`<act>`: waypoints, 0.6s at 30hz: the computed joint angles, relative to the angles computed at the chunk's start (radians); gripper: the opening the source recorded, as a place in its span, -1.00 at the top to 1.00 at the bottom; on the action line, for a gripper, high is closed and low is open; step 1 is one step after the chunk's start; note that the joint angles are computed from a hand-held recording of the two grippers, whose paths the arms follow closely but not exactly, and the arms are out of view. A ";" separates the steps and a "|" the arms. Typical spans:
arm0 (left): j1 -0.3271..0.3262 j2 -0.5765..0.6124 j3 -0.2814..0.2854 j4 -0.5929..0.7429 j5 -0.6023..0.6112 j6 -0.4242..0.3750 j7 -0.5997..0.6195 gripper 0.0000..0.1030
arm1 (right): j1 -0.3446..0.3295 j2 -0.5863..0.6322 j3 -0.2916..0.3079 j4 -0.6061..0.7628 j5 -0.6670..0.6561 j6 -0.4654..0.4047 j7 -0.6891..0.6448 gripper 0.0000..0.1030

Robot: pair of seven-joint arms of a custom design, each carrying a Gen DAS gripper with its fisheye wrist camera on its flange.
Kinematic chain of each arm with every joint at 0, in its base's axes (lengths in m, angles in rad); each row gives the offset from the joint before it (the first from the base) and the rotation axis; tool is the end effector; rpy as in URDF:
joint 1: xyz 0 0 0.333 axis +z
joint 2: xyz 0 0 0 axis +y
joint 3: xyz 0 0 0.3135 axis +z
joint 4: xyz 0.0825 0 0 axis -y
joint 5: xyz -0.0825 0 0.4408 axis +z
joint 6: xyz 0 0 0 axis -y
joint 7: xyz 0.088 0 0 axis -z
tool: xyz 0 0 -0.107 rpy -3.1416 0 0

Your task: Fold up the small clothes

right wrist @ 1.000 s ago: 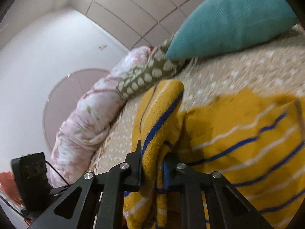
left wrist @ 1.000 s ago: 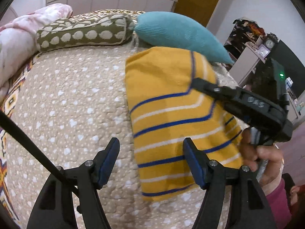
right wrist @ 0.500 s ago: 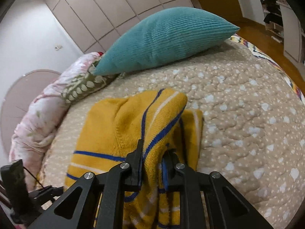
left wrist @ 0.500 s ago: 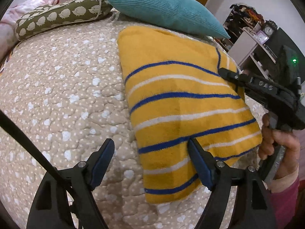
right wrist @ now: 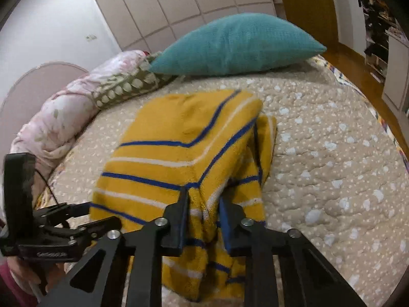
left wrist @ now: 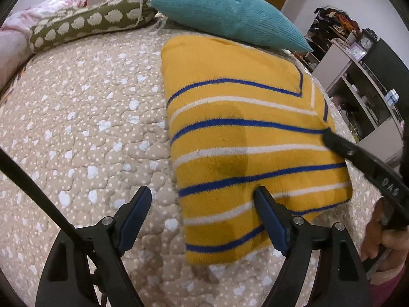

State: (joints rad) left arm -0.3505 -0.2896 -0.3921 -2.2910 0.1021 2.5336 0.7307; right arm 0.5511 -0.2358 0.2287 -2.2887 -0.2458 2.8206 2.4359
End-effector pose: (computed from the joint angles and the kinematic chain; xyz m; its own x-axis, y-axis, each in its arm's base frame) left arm 0.4046 -0.3847 0.4877 -0.0403 -0.9748 0.2193 -0.8829 -0.0680 -0.4647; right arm 0.3956 0.4161 0.5043 0.2414 -0.9149 -0.3237 -0.7803 0.0153 -0.6252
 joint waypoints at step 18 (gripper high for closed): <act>0.009 0.003 -0.011 0.008 0.068 -0.020 -0.061 -0.61 | -0.071 -0.076 0.063 -0.040 -0.139 -0.048 0.231 -0.28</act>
State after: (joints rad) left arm -0.3419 -0.2868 -0.4032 -2.2829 0.1703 2.5134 0.6699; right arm 0.4802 -0.3120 0.2913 -2.3292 -0.3849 2.7725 2.6666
